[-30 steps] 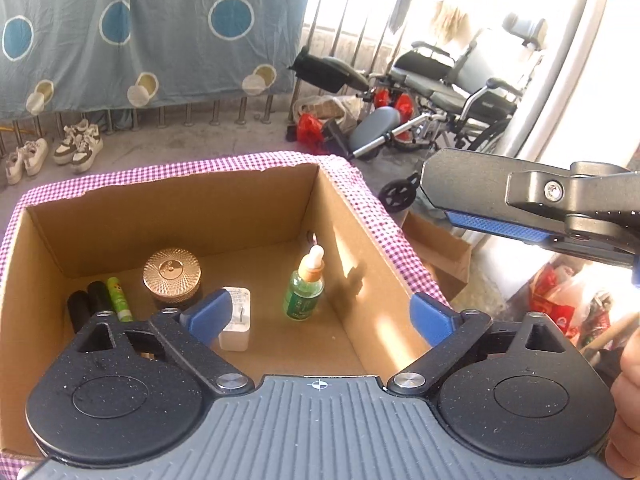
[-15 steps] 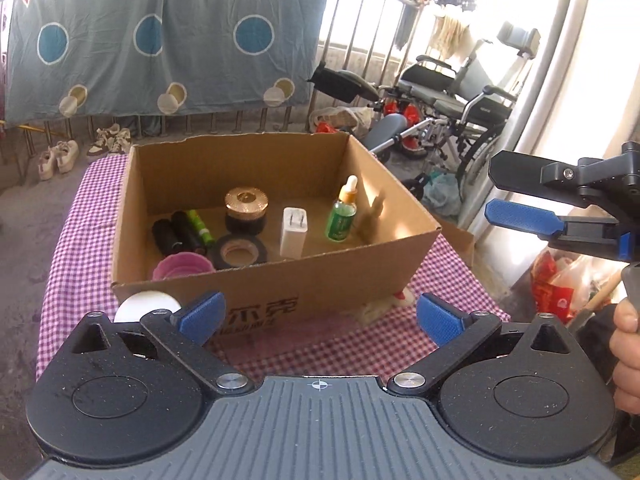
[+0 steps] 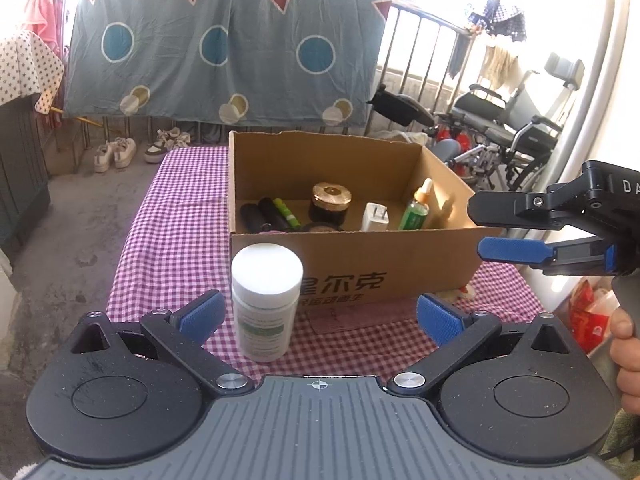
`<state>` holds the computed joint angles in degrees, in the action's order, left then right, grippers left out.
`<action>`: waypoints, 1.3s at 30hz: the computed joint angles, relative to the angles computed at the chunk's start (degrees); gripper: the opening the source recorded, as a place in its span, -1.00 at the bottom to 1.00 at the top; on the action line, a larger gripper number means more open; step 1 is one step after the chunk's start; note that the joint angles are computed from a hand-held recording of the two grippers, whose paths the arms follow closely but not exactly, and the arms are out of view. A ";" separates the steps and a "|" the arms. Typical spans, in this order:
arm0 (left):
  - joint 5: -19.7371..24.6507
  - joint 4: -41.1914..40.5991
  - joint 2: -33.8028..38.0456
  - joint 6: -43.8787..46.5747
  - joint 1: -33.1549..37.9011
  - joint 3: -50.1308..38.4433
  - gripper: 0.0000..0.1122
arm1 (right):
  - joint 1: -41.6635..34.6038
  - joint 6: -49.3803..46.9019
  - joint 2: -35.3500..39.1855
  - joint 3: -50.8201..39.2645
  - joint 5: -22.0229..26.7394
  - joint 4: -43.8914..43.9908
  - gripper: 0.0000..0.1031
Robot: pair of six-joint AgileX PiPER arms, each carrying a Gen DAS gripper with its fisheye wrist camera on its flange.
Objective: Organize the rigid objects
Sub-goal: 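Move the right gripper to the white-lidded supplement jar on the table, then close the right gripper on the white-lidded jar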
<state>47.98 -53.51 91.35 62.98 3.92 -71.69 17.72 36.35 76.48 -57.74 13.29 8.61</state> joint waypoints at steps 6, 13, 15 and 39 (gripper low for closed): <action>-5.19 0.32 4.39 1.81 -1.27 -1.22 0.82 | 1.50 -13.16 7.55 -4.97 -0.63 13.89 0.43; -9.12 -1.70 8.95 5.95 -2.80 -2.15 0.67 | 0.85 -27.28 15.92 -10.85 0.89 28.09 0.33; -9.53 -2.11 10.33 6.53 -3.07 -2.85 0.64 | 0.26 -32.82 17.88 -12.22 1.48 33.70 0.27; -15.58 -2.01 11.76 7.69 -6.82 -1.38 -0.06 | -0.65 -48.62 25.30 -16.37 4.04 50.46 0.03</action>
<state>32.40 -55.52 103.11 70.67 -2.91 -73.07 17.06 -12.27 101.78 -74.11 17.32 59.07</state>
